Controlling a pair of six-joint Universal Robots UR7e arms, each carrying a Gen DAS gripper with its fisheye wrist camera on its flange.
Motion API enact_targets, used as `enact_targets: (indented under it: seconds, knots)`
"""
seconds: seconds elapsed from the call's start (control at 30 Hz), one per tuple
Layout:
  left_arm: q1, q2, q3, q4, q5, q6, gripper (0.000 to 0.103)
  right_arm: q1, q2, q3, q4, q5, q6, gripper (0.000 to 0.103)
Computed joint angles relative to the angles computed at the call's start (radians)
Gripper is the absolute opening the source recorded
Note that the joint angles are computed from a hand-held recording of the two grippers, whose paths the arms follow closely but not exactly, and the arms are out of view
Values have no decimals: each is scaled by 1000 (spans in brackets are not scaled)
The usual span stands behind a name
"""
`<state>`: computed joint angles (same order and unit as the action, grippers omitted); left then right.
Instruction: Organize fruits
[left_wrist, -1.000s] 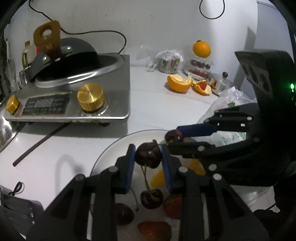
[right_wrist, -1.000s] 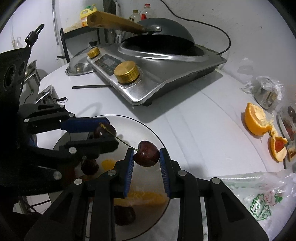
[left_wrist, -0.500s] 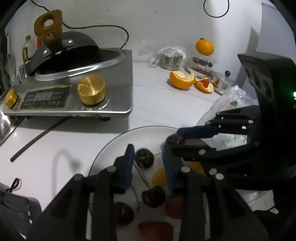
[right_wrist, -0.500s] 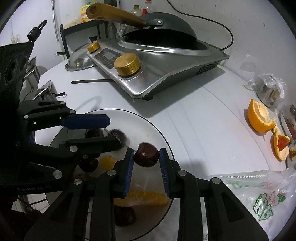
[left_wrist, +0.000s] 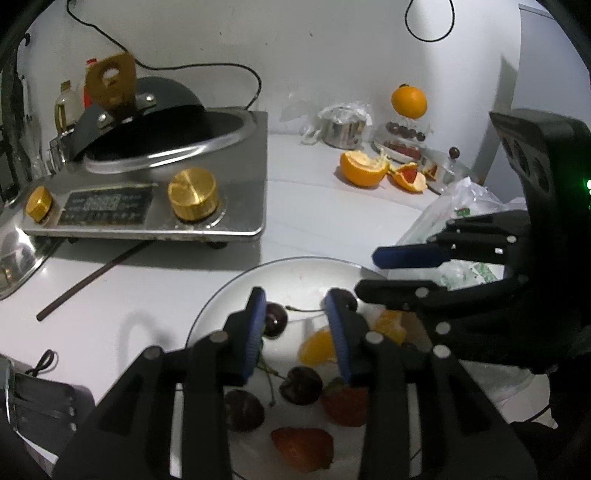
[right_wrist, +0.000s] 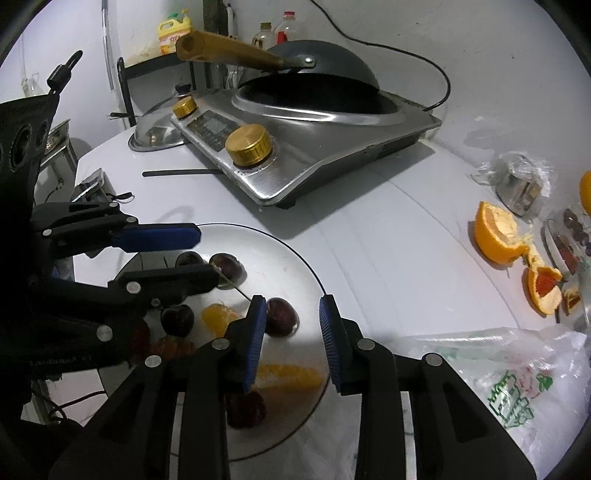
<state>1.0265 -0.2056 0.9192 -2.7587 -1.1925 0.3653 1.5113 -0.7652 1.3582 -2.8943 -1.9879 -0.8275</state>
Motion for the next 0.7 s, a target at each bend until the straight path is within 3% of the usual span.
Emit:
enact_targets:
  seconds: [0.13,0.17,0.23,0.53,0.63,0.7]
  knots:
    - [-10,-20,42,-35,4,-5,40,0,-29,43,-37,-4,0,32]
    - [-13,-28,56,-46,4,-5,53,0,-37,53,-46,-5,0,32]
    - [-19,-37,79,-75,2,-10,61,0,-55,79,-67,-3,-1,32]
    - [-56,-87,193,-173,11,-15,65,-4,-137,195,-159,2,3,32]
    - [-67,-104,233,-209,8,-17,68,-9,-169,240,-192,11,9,43]
    - [-77,-115,262,-235,3,-15,68,-12,-190,268,-211,15,15,44]
